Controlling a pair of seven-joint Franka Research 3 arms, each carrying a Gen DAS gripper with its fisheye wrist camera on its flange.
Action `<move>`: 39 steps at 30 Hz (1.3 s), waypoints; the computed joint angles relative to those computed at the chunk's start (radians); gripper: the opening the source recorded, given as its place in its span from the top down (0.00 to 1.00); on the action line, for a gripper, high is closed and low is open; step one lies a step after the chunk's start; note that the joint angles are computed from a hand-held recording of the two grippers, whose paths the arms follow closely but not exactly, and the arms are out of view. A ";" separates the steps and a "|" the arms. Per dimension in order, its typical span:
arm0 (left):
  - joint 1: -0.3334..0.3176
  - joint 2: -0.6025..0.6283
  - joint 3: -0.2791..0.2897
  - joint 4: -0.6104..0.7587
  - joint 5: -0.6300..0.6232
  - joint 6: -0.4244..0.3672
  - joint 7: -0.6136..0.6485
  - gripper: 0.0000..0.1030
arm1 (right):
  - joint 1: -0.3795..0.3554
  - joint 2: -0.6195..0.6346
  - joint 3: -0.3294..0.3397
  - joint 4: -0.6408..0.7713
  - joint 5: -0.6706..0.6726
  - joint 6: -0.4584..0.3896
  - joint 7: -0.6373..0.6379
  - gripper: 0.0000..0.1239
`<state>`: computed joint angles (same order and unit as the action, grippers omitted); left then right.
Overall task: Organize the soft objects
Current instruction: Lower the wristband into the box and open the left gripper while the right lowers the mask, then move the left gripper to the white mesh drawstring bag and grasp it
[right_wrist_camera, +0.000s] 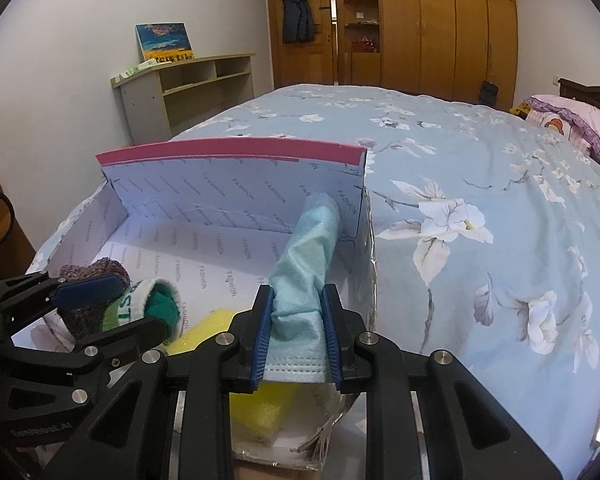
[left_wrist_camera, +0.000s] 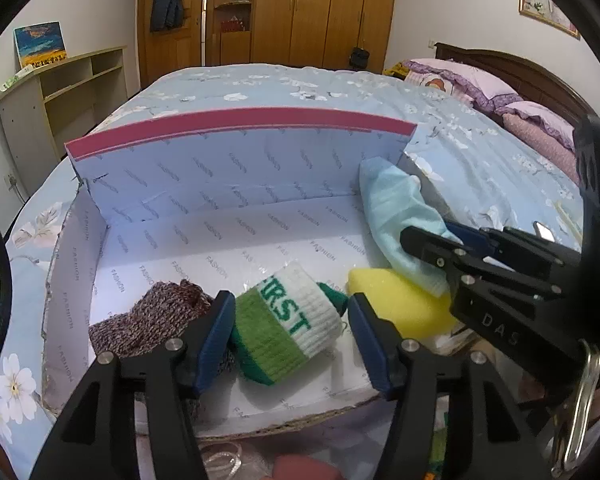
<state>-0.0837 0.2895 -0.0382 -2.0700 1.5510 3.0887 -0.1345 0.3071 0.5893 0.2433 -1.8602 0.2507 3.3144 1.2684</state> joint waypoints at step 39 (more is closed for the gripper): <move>0.077 -0.282 -0.066 -0.264 0.080 -0.004 -0.106 0.38 | -0.099 -0.250 0.064 -0.372 -0.287 0.248 0.332 0.65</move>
<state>-0.0068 0.0077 -0.1039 -2.3341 1.6310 3.0848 -0.2407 0.2084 0.3397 0.3073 -2.2325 -0.0363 3.5625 1.6004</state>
